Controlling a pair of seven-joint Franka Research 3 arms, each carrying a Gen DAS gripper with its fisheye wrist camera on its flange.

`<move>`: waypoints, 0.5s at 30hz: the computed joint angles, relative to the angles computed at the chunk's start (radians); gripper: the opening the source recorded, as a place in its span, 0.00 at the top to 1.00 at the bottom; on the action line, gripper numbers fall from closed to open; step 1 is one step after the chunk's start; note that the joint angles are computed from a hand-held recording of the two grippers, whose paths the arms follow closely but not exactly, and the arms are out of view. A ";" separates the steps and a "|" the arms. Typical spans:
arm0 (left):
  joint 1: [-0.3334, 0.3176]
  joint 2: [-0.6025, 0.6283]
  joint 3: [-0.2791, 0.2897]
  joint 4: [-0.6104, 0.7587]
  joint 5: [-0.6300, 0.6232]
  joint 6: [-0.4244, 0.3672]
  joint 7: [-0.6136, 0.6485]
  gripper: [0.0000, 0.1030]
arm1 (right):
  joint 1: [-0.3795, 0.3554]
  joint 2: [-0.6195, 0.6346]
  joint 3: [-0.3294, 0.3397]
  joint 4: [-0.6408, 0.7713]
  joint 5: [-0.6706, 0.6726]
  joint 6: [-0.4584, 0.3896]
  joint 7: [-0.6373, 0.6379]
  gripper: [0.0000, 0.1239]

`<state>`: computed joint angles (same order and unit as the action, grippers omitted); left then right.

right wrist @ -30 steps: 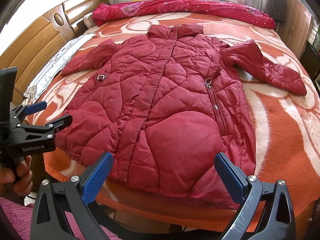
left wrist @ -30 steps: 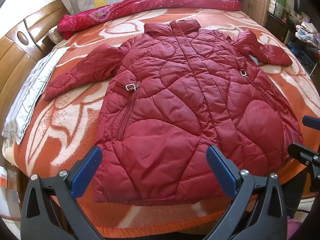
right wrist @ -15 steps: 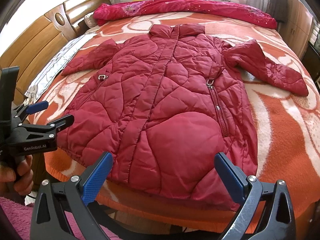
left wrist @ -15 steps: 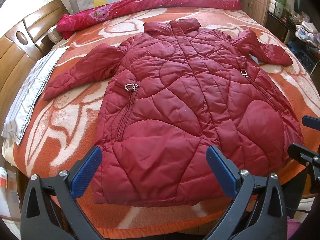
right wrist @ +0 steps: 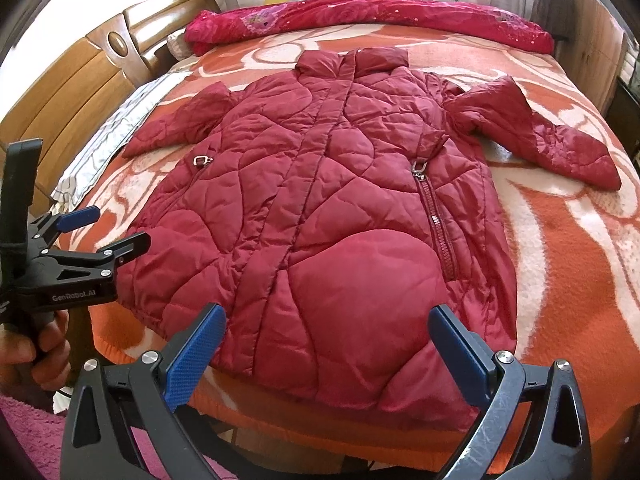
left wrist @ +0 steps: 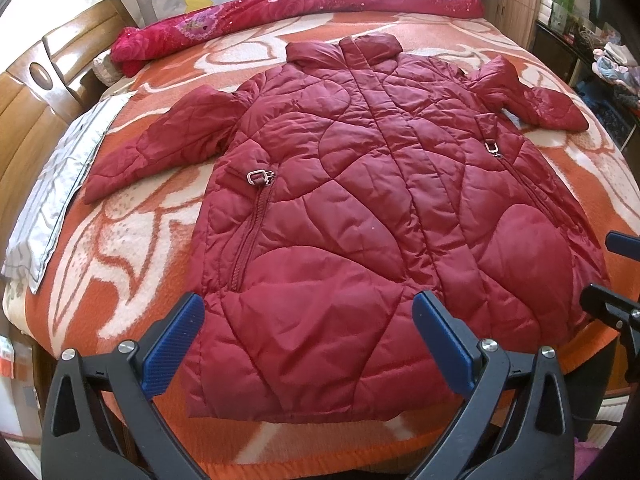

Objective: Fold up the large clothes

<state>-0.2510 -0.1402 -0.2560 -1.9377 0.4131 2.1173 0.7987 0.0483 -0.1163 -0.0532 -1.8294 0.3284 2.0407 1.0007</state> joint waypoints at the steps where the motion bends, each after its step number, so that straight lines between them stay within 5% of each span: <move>1: 0.008 0.023 0.013 0.012 -0.012 0.020 0.020 0.00 | 0.000 0.002 -0.001 0.001 0.006 0.004 -0.001 0.18; 7: 0.018 0.045 0.046 0.034 -0.221 0.063 0.112 0.00 | -0.013 0.047 -0.014 0.038 0.050 0.013 0.002 0.18; 15: 0.037 0.094 0.037 0.067 -0.102 0.086 0.081 0.00 | -0.055 0.148 -0.028 0.140 0.086 -0.001 0.054 0.19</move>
<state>-0.2138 -0.0466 -0.2190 -1.8711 0.3109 2.2037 0.8796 -0.0063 0.0321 -0.0816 -1.6892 0.4141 2.0394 1.0551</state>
